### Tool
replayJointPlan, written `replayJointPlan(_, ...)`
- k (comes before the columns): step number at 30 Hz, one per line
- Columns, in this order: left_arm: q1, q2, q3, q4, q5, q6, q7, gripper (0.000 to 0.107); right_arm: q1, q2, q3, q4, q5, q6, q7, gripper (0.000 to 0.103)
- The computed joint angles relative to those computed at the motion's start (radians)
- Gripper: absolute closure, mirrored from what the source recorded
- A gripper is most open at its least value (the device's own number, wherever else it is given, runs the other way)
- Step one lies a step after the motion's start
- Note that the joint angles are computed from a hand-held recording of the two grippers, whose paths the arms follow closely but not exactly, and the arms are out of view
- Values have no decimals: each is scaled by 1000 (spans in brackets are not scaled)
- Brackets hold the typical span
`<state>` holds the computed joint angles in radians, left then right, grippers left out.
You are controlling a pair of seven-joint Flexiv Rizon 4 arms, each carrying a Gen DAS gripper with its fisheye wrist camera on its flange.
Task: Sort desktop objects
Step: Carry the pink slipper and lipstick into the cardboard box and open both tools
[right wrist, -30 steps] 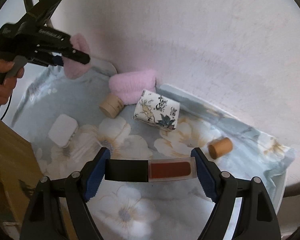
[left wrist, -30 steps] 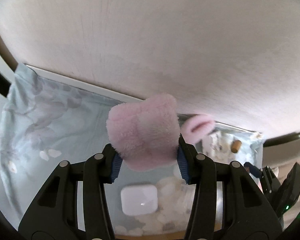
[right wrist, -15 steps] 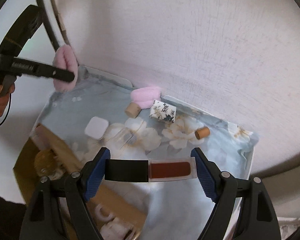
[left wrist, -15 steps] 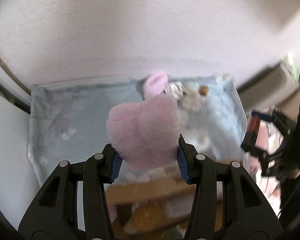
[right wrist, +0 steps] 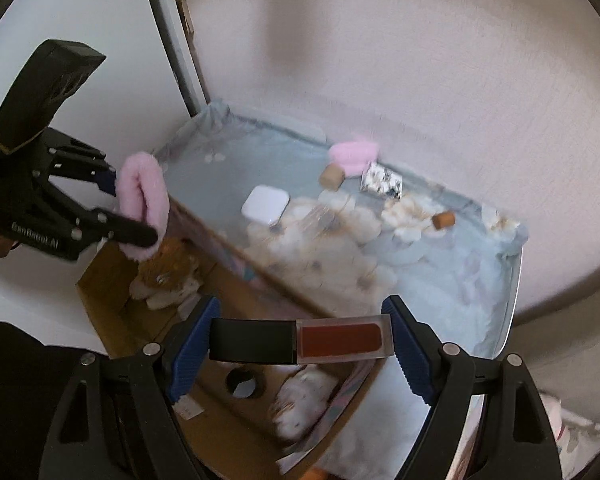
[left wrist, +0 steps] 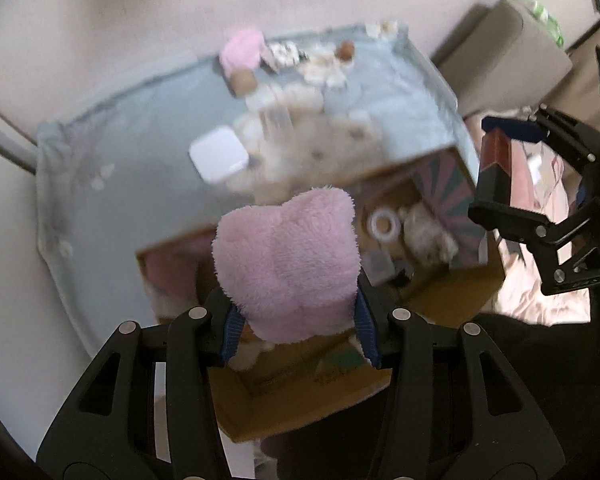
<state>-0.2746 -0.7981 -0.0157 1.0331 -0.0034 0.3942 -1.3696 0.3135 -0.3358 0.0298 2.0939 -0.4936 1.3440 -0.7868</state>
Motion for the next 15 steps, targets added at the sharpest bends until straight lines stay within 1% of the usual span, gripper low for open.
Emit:
replayJointPlan(2, -4, 1, 4, 22, 9, -7, 1, 63, 16, 0, 1, 6, -4, -14, 22, 23)
replayJointPlan(4, -8, 0, 8, 42, 20, -8, 4, 63, 16, -10, 25, 2, 19, -29, 15, 23)
replayJointPlan(7, -12, -6, 12, 61, 31, -20, 2, 63, 28, -23, 34, 4, 27, -35, 15, 23)
replayJointPlan(11, -8, -13, 14, 85, 30, -20, -19, 63, 24, -51, 66, -3, 86, -36, 1, 23)
replayJointPlan(15, -7, -6, 16, 104, 32, -10, -38, 63, 32, -58, 72, 0, 123, -35, 1, 23)
